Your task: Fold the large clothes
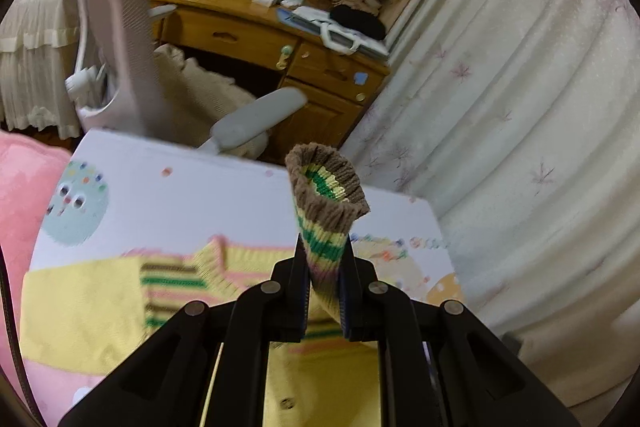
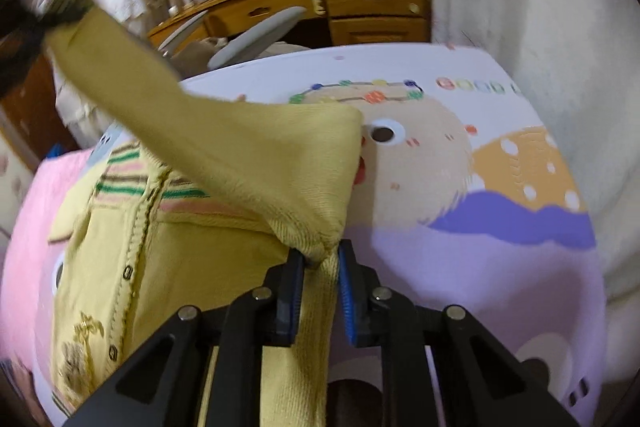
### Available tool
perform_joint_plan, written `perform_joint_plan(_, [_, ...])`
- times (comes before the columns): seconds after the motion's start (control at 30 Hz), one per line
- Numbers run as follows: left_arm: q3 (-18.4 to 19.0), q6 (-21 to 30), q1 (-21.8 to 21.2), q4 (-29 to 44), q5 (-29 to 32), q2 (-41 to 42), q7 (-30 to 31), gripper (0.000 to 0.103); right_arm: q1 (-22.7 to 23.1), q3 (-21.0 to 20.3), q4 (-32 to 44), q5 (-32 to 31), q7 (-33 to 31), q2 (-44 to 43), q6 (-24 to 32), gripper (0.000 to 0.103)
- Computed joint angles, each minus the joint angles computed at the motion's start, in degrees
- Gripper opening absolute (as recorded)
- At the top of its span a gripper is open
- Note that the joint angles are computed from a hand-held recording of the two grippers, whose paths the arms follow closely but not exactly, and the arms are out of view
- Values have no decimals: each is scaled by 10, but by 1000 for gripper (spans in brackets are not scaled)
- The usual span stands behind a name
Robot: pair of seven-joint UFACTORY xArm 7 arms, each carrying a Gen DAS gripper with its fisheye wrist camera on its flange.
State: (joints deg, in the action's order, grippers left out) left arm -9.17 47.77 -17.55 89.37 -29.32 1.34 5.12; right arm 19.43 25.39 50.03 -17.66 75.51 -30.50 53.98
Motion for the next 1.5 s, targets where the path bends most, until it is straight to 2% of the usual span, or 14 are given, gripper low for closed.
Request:
perform_joint_plan(0.17, [19,-8,17,-118,-5,-41,-8,10,-4,-4,-12,7,17,-7,-18,16])
perform_joint_plan(0.33, [26,-17,25,-179,0,-45,-13,10,2,-10,-9,13,-3,-4,-13,16])
perform_joint_plan(0.43, [26,-29,25,-200,-7,-47,-13,10,7,-11,3,19,-22,0,6,26])
perform_joint_plan(0.5, [27,-33,24,-204,-16,-50,-13,10,12,-13,7,21,-38,-2,14,28])
perform_joint_plan(0.67, [29,-20,26,-200,-13,-53,-16,22,8,5,31,5,-56,-12,52,28])
perform_joint_plan(0.8, [30,-13,27,-195,-18,-52,-11,22,0,18,59,-20,-71,2,67,28])
perform_joint_plan(1.0, [32,-9,32,-198,-14,-50,-37,22,-4,32,99,-63,-86,56,87,28])
perform_joint_plan(1.1, [32,-2,34,-201,-1,-55,-49,22,12,16,101,-53,-90,73,98,28])
perform_joint_plan(1.17, [33,8,36,-202,14,-59,-61,27,22,11,97,-50,-89,71,105,28])
perform_joint_plan(1.27, [36,25,42,-204,43,-71,-84,28,39,-1,98,-21,-99,71,133,28])
perform_joint_plan(1.4, [33,26,43,-202,89,-94,-92,29,48,-22,62,19,-82,14,95,28])
perform_joint_plan(1.5, [35,21,39,-187,87,-100,-86,30,27,-19,66,22,-72,-6,94,28])
